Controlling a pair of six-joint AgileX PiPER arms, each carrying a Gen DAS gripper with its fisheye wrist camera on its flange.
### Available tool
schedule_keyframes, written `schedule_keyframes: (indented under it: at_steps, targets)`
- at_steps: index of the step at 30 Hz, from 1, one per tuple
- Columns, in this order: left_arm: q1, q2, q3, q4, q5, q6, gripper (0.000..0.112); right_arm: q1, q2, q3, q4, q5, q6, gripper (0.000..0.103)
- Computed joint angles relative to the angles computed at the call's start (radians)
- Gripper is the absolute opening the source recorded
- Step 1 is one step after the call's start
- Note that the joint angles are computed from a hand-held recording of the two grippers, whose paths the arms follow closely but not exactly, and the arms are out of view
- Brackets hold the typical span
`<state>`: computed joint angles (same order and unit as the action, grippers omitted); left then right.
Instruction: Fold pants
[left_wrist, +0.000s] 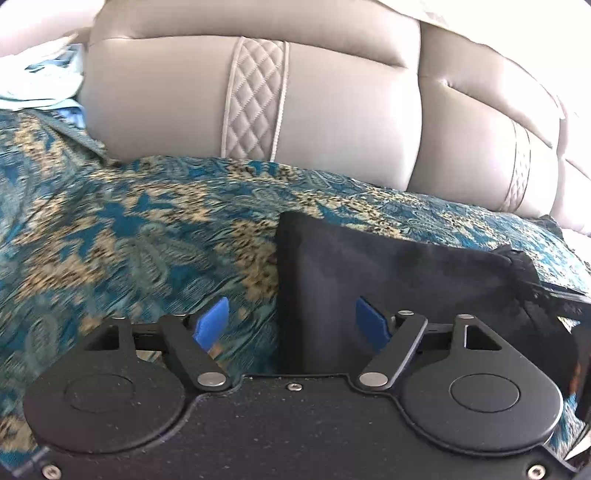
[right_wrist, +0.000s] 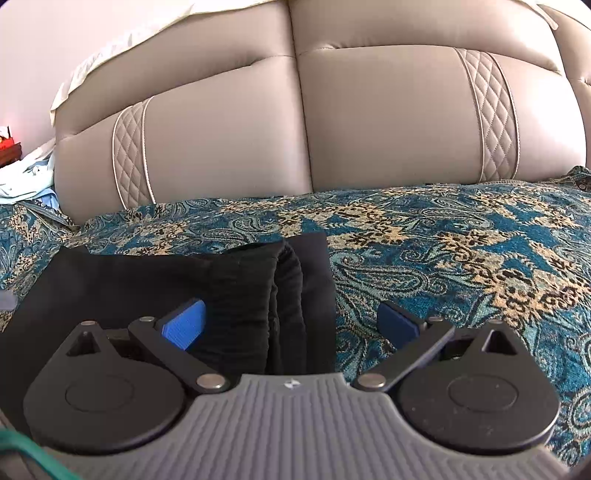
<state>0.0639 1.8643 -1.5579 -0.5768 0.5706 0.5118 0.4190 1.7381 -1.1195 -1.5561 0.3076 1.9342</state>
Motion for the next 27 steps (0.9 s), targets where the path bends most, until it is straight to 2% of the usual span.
schedule_keyframes:
  at_steps: [4,8,11,14,17,20,27]
  targets:
    - [-0.025,0.095,-0.117,0.046,0.029,-0.043,0.081,-0.006,0.008,-0.008,-0.007,-0.017,-0.01,0.103]
    - [-0.024,0.161,-0.173,-0.003,0.065,0.038,0.087,0.0,0.023,-0.024,0.027,-0.011,-0.074,0.103]
    - [-0.036,0.166,-0.138,-0.036,0.013,0.12,0.093,0.009,0.033,-0.034,0.045,-0.005,-0.13,0.103]
    - [-0.028,0.177,-0.121,-0.13,-0.007,0.239,0.097,0.007,0.031,-0.025,-0.002,-0.017,-0.094,0.103]
    - [-0.033,0.209,-0.166,-0.124,0.001,0.201,0.1,0.005,0.031,-0.021,-0.028,-0.021,-0.067,0.103]
    - [-0.034,0.26,-0.263,-0.071,0.052,0.155,0.101,0.005,0.032,-0.022,-0.027,-0.02,-0.068,0.103]
    - [-0.002,0.398,-0.531,-0.019,0.232,0.011,0.101,-0.009,0.032,-0.02,-0.045,-0.044,-0.06,0.103]
